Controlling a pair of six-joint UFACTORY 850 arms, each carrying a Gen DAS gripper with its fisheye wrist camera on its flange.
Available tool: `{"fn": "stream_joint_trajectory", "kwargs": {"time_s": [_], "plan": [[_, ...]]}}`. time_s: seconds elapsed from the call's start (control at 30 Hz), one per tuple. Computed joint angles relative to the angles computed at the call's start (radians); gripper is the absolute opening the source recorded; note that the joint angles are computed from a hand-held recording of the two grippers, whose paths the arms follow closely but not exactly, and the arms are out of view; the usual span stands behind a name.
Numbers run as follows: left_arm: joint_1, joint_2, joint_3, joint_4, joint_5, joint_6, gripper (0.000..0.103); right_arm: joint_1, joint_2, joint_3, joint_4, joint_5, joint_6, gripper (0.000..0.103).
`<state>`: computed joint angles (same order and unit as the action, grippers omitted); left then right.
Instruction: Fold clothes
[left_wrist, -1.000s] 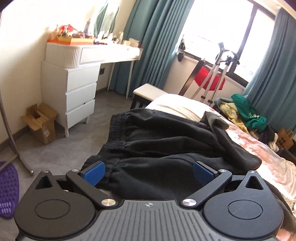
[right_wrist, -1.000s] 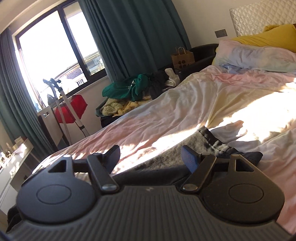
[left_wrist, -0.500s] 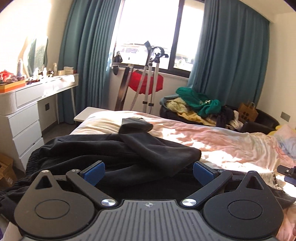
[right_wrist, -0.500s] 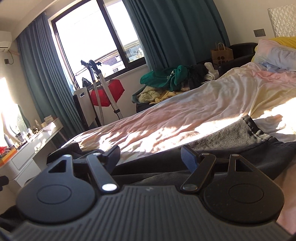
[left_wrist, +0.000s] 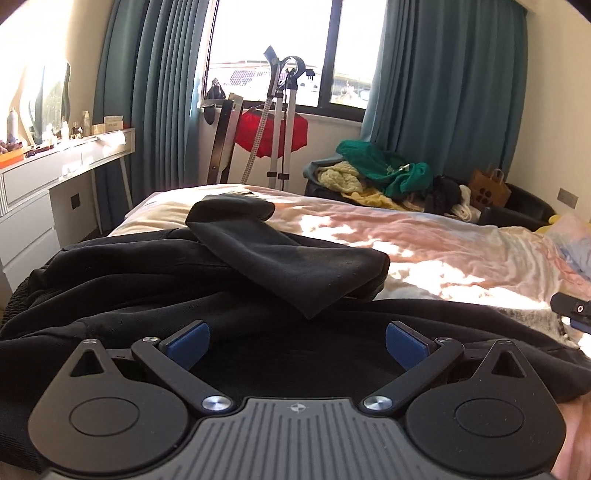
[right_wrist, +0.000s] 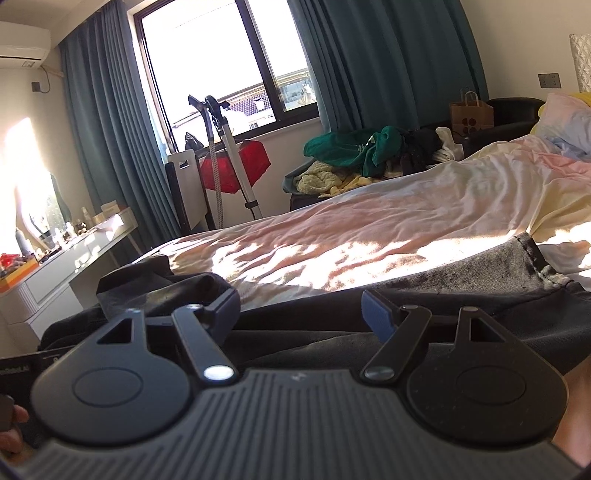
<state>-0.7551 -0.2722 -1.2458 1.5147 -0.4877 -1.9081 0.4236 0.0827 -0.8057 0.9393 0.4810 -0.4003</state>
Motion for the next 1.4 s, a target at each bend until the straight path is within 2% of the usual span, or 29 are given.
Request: {"fn": "stream_joint_trajectory", "kwargs": {"time_s": [0.1, 0.17, 0.33, 0.7, 0.97, 1.1, 1.3, 1.4], "plan": [[-0.002, 0.006, 0.006, -0.036, -0.002, 0.042, 0.103, 0.005, -0.009, -0.009, -0.005, -0.019, -0.001, 0.076], [-0.009, 0.012, 0.015, -0.024, -0.004, 0.050, 0.103, 0.002, -0.006, -0.008, -0.044, -0.038, 0.044, 0.075], [-0.029, 0.027, 0.033, 0.016, -0.009, 0.058, 0.103, 0.016, -0.003, -0.008, -0.002, -0.040, 0.001, 0.075], [-0.039, 0.066, 0.077, 0.093, -0.010, -0.018, 0.103, 0.066, -0.074, -0.050, 0.083, 0.006, -0.179, 0.075], [-0.039, 0.099, 0.118, 0.109, 0.000, -0.063, 0.103, 0.099, -0.089, -0.047, 0.040, 0.047, -0.153, 0.074], [-0.038, 0.094, 0.115, 0.071, -0.015, -0.048, 0.103, 0.089, -0.078, -0.037, 0.036, 0.048, -0.111, 0.074], [-0.037, 0.087, 0.102, 0.040, -0.069, -0.036, 0.103, 0.074, -0.076, -0.039, 0.020, 0.001, -0.071, 0.074], [-0.033, 0.086, 0.094, 0.042, -0.094, -0.052, 0.103, 0.050, -0.088, -0.059, -0.053, -0.059, 0.003, 0.074]]}}
